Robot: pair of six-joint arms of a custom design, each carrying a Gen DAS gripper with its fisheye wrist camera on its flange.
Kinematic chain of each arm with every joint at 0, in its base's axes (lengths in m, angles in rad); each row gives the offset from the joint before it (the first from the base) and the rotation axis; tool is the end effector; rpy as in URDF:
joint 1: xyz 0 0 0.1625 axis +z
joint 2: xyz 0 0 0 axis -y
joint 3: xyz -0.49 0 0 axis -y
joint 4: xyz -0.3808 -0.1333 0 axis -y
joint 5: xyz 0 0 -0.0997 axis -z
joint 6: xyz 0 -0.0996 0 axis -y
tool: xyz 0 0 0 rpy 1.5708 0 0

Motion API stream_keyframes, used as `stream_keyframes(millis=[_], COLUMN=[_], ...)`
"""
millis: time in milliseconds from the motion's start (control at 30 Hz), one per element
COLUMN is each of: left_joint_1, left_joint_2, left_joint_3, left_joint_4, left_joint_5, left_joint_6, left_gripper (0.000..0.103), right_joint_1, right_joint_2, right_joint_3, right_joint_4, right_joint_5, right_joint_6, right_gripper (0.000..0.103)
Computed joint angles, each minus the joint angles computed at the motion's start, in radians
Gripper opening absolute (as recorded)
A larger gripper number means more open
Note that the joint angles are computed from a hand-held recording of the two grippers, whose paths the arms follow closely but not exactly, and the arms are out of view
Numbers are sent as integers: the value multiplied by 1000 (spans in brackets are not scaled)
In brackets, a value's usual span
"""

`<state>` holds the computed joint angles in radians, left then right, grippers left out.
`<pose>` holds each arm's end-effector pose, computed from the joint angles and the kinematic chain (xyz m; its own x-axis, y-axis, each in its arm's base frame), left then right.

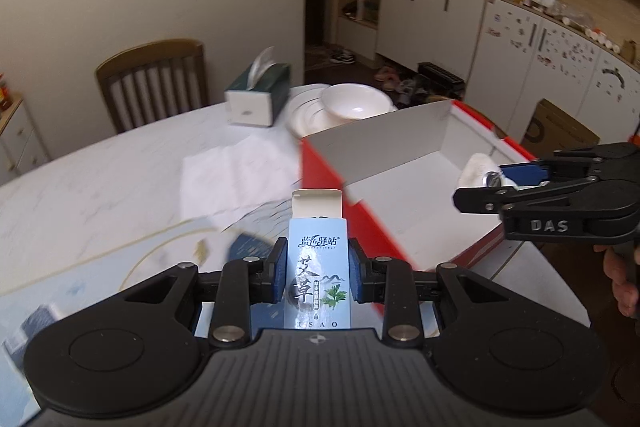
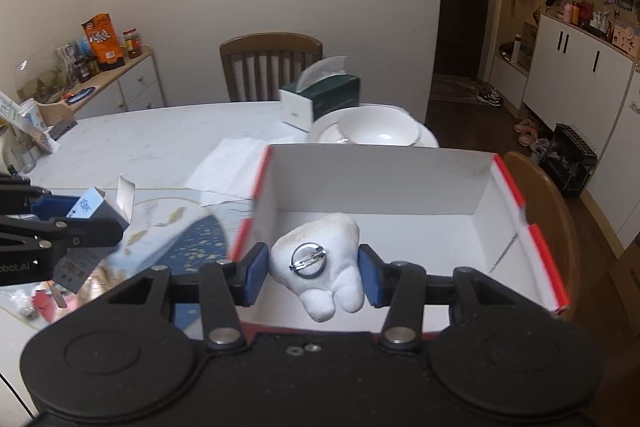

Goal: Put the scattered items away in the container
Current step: 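Carry both held items over the red box and lower them inside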

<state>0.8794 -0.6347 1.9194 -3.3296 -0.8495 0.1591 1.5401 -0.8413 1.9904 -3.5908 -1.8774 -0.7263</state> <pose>-0.2451 -0.6083 0.0667 -0.6711 0.3520 -0.6524 0.6822 0.6377 -0.3577 0.0842 -0.6222 0.1955 -0.7203 -0.2332 0.6533 -0.6134 0.6540 -0.4428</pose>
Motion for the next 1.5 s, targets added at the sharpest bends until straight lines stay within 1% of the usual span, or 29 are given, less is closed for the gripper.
stream_keyframes(millis=[233, 400, 533, 733, 867, 1033, 1167, 1267, 1367, 1500], left_joint_1=[-5, -4, 5, 24, 37, 55, 66, 77, 85, 92], left_joint_2=[77, 134, 181, 244, 284, 326, 357, 375, 391, 413], left_joint_3=[-119, -204, -284, -392, -460, -542, -607, -659, -703, -754], left_joint_4=[77, 120, 181, 251, 311, 403, 482, 560, 635, 725], left_joint_5=[-30, -48, -53, -61, -44, -35, -23, -27, -29, -20], left_joint_6=[25, 65, 88, 143, 164, 167, 176, 152, 124, 99], left_gripper=[29, 29, 29, 29, 29, 29, 29, 29, 29, 29], right_joint_1=[-46, -68, -81, -99, -109, -122, -125, -125, -127, -130], right_joint_2=[-22, -27, -20, -6, 11, 22, 35, 47, 55, 61], right_joint_3=[-34, -64, -88, -136, -174, -217, -261, -287, -311, -324], right_joint_4=[50, 92, 108, 162, 196, 266, 350, 394, 441, 464], right_joint_5=[0, -3, -6, -19, -30, -38, -57, -77, -94, -107], right_joint_6=[-8, -16, -37, -57, -58, -66, -66, -79, -65, -67], right_gripper=[47, 47, 47, 47, 47, 47, 47, 47, 47, 47])
